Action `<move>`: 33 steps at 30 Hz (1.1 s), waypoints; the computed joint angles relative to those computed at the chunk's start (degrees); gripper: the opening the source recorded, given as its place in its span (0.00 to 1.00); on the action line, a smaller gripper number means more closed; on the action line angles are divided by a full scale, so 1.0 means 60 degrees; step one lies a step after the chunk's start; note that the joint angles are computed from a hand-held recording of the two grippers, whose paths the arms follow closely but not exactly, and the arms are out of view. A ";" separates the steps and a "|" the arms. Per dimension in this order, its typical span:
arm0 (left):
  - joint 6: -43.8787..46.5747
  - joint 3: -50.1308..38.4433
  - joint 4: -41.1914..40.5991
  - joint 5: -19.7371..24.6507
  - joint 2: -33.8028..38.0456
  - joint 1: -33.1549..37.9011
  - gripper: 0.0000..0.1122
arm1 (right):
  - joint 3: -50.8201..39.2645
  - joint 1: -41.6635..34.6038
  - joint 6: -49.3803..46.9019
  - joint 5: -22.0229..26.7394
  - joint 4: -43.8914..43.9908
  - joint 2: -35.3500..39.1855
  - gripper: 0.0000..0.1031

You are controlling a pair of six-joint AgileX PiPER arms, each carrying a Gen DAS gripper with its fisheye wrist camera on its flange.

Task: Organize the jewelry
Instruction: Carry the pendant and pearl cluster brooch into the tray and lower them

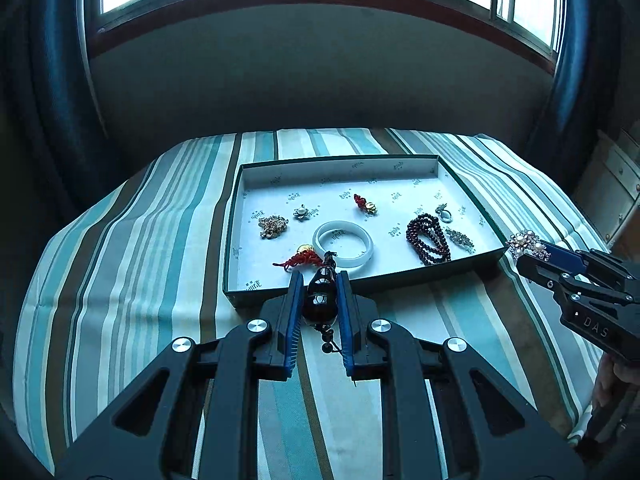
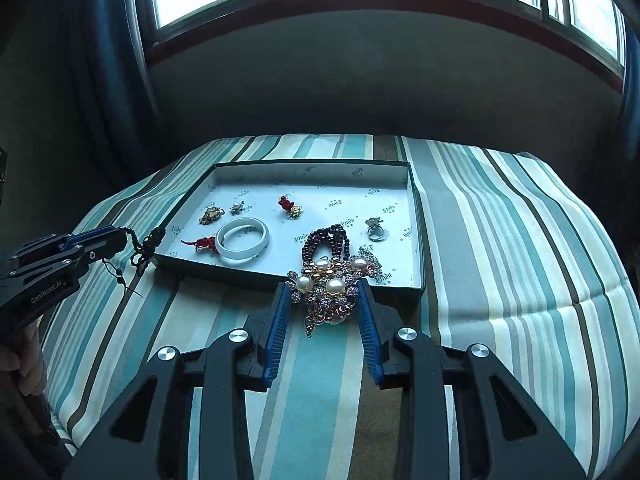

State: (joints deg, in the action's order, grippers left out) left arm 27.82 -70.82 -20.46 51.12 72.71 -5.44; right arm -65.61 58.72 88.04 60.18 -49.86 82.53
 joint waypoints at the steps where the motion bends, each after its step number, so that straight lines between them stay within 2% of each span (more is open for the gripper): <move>1: -0.0057 -0.0187 -0.0011 -0.0015 0.0106 -0.0065 0.15 | -0.0125 -0.0090 -0.0135 -0.0047 -0.0014 0.0038 0.33; 19: -0.1695 -0.4040 0.1050 -0.0609 0.3165 -0.1516 0.15 | -0.2428 -0.2796 -0.2987 -0.1743 0.0506 0.1449 0.33; 27: -0.2565 -0.4867 0.1982 -0.0871 0.4712 -0.2000 0.15 | -0.3356 -0.4230 -0.4576 -0.2608 0.1880 0.2814 0.33; 33: -0.3152 -0.5497 0.2753 -0.0727 0.5986 -0.2272 0.15 | -0.3996 -0.4942 -0.5742 -0.2791 0.3092 0.3819 0.33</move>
State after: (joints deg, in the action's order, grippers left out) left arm 8.91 -103.80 -3.94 46.76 108.63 -19.07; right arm -89.58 29.07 53.59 43.43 -31.31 105.44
